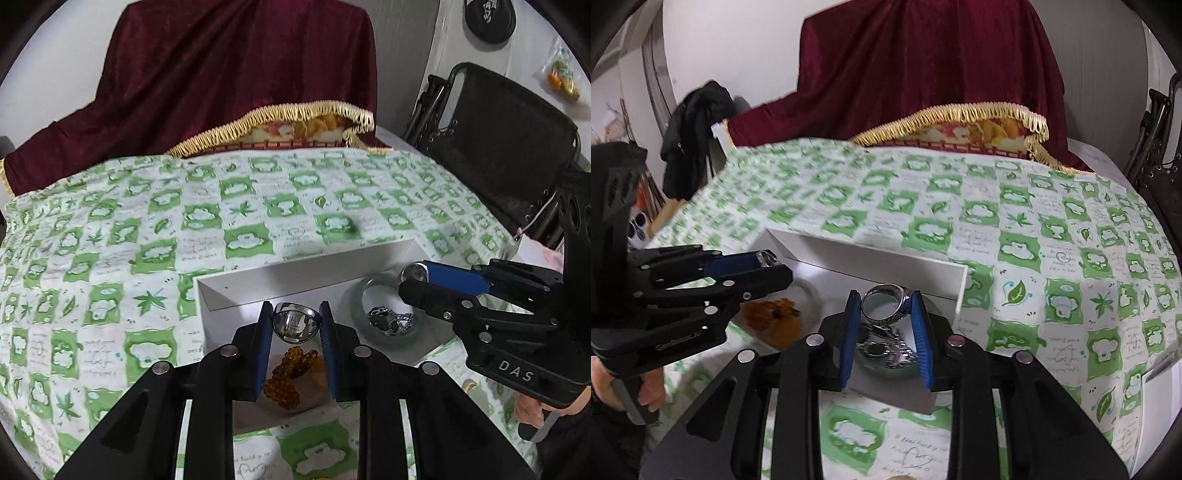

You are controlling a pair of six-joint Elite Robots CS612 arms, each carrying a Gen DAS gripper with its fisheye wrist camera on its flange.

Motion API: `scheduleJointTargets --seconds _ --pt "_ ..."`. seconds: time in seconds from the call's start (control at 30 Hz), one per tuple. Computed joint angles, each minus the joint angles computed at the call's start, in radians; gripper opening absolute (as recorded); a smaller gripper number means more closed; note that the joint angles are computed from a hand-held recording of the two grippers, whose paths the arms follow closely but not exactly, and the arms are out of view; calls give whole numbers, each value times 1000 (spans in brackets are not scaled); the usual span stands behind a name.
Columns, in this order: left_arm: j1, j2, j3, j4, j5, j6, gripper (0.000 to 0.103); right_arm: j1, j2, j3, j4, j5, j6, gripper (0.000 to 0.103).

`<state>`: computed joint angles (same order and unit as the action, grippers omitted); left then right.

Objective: Organize jewelry
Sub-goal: 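Carry both silver rings over the vivo box and lower them inside, then open both tools to release the rings and withdraw from the box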

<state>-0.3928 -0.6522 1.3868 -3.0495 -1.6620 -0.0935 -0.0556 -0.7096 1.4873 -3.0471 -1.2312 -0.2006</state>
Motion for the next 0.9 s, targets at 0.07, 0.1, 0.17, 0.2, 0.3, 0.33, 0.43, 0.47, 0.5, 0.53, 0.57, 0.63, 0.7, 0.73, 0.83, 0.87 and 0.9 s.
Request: scheduleJointTargets --seconds 0.07,0.1,0.17,0.2,0.3,0.33,0.43,0.47,0.5,0.53,0.57,0.63,0.7,0.73,0.83,0.87,0.9 --pt "0 4 -3 6 0 -4 27 1 4 -8 22 -8 -5 28" --pt "2 6 -4 4 -6 -9 31 1 6 -11 25 -7 0 28" --pt "6 7 0 -23 -19 -34 59 -2 9 -12 14 0 15 30" --pt "9 6 6 -47 -25 -46 62 -4 8 -10 8 6 21 32" --pt "10 -3 22 -90 -17 -68 78 -10 5 0 -32 19 43 33" --pt "10 -7 30 -110 -11 -77 83 -13 3 5 -47 27 55 33" --pt "10 -15 47 -152 -1 -92 93 -20 -3 15 -87 49 87 38" --pt "8 -20 58 -175 13 -99 96 -22 -5 19 -100 51 93 41" --pt "7 -23 65 -190 28 -103 98 -23 -7 24 -119 50 100 44" --pt "5 -26 70 -203 44 -105 99 -23 -9 27 -132 48 105 45" --pt "1 -30 81 -228 77 -107 99 -24 -11 33 -152 46 115 49" --pt "-5 -35 95 -253 131 -107 99 -26 -14 43 -182 49 133 56" --pt "-9 -40 108 -271 172 -109 99 -28 -16 56 -232 44 166 75" --pt "-11 -42 116 -283 192 -112 99 -30 -17 64 -263 43 185 79" --pt "-15 -47 137 -317 226 -124 100 -34 -21 84 -334 32 225 90" --pt "-17 -50 147 -326 236 -128 100 -35 -22 90 -350 29 236 93" --pt "-18 -54 156 -332 238 -130 100 -38 -25 99 -370 29 252 96"
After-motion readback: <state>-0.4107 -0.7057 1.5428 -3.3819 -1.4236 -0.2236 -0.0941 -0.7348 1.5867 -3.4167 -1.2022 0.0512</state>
